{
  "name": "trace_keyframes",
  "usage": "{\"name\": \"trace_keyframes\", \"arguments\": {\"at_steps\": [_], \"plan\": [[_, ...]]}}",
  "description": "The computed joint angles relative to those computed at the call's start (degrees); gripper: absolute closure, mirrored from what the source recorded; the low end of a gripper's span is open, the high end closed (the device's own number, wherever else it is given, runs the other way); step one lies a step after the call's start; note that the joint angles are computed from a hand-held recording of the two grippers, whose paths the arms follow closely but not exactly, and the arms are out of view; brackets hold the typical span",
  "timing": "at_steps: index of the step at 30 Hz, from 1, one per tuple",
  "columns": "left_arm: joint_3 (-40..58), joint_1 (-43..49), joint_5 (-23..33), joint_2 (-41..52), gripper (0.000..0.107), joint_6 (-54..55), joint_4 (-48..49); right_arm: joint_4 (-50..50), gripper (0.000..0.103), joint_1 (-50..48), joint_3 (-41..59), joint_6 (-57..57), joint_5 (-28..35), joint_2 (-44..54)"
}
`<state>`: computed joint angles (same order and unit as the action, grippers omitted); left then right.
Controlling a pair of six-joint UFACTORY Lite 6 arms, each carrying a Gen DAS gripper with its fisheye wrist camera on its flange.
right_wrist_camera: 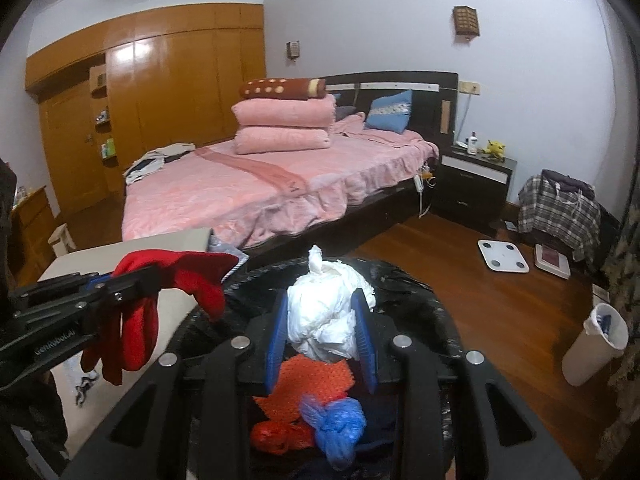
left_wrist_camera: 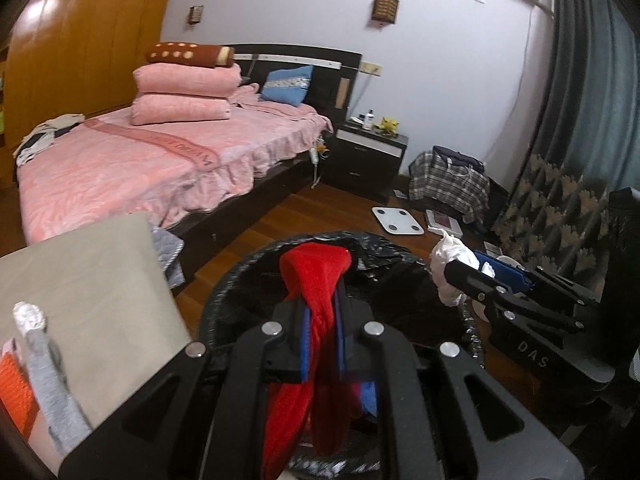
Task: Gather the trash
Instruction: 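Carry the red cloth and white tissue over the bin and open both grippers, then grasp the grey sock with the right gripper while the left gripper approaches the orange scrubber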
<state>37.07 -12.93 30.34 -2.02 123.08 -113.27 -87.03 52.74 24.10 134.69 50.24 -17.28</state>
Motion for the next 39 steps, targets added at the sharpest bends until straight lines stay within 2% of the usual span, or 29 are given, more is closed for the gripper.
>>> {"name": "trace_keyframes", "arguments": {"at_steps": [5,6,8,9,10,14,16,18,19,22,28,33,39], "plan": [[2.62,-4.68,-1.4,5.23,0.098,4.89,-6.71,-2.44,0.072,-3.32,-4.14,1.91,-1.84,-2.97],[3.52,-5.1,-1.42,6.44,0.094,4.33,-6.41,-2.63,0.068,-3.7,-4.83,1.93,-2.12,-3.51],[4.74,-5.22,-1.12,8.71,0.073,3.89,-6.17,-2.94,0.064,-4.86,-6.03,1.98,-2.5,-4.16],[5.02,-5.18,-0.57,9.38,0.052,3.27,-5.63,-3.02,0.062,-5.39,-6.58,1.85,-2.82,-4.68],[5.02,-4.83,0.21,9.87,0.046,2.97,-5.17,-3.0,0.058,-6.1,-7.53,1.7,-3.15,-5.54],[4.04,-3.3,0.66,10.22,0.041,3.19,-3.83,-2.57,0.038,-6.79,-9.53,1.52,-2.64,-7.59],[2.44,-2.33,0.62,8.93,0.032,5.13,-5.38,-1.33,0.018,-5.9,-10.17,1.61,-0.96,-8.22],[-0.26,-0.38,0.92,6.36,0.024,7.2,-6.71,0.8,0.006,-3.57,-10.31,2.18,1.82,-8.63],[-1.7,1.14,1.23,4.89,0.02,7.82,-6.84,1.2,0.006,-2.68,-10.3,2.61,2.69,-8.58],[-4.87,6.02,1.87,0.86,0.016,6.42,-3.63,2.32,0.006,-0.15,-8.35,2.21,4.16,-7.3],[-9.25,20.47,4.87,-6.34,0.015,2.59,7.18,2.18,0.006,4.68,-1.6,2.74,5.75,-0.58],[-9.1,33.4,8.48,-7.49,0.015,1.43,15.08,-0.23,0.006,6.78,5.53,5.11,4.75,7.76],[-6.78,45.89,12.37,-4.87,0.015,3.61,19.99,-2.78,0.006,8.76,17.51,6.58,2.73,20.38]]}}
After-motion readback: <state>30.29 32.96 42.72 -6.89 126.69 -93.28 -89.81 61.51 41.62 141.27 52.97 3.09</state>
